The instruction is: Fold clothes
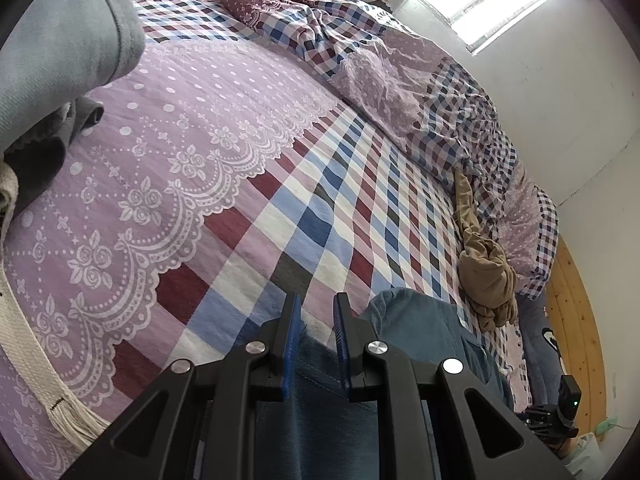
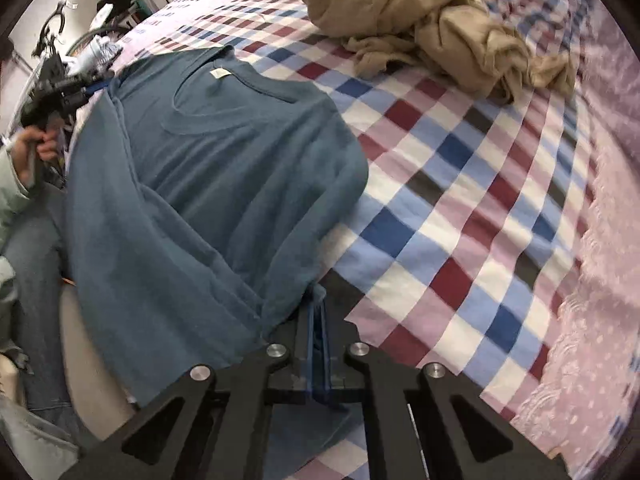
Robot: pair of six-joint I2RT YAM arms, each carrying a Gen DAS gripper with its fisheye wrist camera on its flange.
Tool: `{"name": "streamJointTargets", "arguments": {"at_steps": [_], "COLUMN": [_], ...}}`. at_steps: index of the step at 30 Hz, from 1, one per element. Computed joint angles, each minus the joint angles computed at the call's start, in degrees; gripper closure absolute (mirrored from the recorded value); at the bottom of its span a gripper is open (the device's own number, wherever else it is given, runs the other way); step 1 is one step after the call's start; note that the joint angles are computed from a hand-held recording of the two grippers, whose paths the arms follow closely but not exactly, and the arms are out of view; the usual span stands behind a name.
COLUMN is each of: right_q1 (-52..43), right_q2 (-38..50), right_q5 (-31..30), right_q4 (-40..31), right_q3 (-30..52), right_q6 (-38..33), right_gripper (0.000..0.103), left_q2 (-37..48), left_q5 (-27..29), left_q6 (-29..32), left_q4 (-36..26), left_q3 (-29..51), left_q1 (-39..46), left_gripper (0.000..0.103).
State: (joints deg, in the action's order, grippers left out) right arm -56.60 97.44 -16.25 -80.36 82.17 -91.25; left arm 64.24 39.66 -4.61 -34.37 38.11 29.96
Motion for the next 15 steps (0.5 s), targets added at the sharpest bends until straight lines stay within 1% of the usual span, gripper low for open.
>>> {"name": "streamJointTargets", "arguments": {"at_steps": [2, 4, 8, 10, 12, 14, 15], "right_q1": [-1.1, -3.1, -7.8, -10.0, -11.0, -10.5, -9.8], "right_q2": [-1.5, -1.5, 2.6, 5.0, 6.9, 8.2, 9.2], "right_q5": [-1.7, -3.5, -3.4, -2.1, -2.4, -3.2, -4.0], "right_q4": [1.8, 3.3, 4.6, 5.2, 4.7, 4.8, 5.6], "right_q3": [-0.2, 2.0, 8.6, 9.9, 11.3, 12.3, 13.4], "right_q6": [0.8, 3.3, 9.1, 10.3, 11.1, 14.8, 17.6], "right_gripper": [0.102, 0.102, 0.103, 0.103, 0.102, 0.100, 0.097], "left_q2": [0.1, 0.3, 0.6, 0.7, 0.6, 0.7, 0.7], "left_q5": [0.3, 0.5, 1.2, 1.5, 1.6, 1.6, 1.6], "left_q6": [-0.2, -0.3, 0.0, 0.4, 0.3, 0.3, 0.4], "left_q4": [0.0, 0.1, -0.2, -0.4, -0.4, -0.4, -0.4], "left_q3": [0.0, 0.0, 0.2, 0.4, 0.2, 0.2, 0.2], "left_q1": [0.0, 0.0, 0.6, 1.0, 1.1, 1.1, 1.1], "left_gripper": [0.087, 0.087, 0.087, 0.087, 0.087, 0.087, 0.087]}}
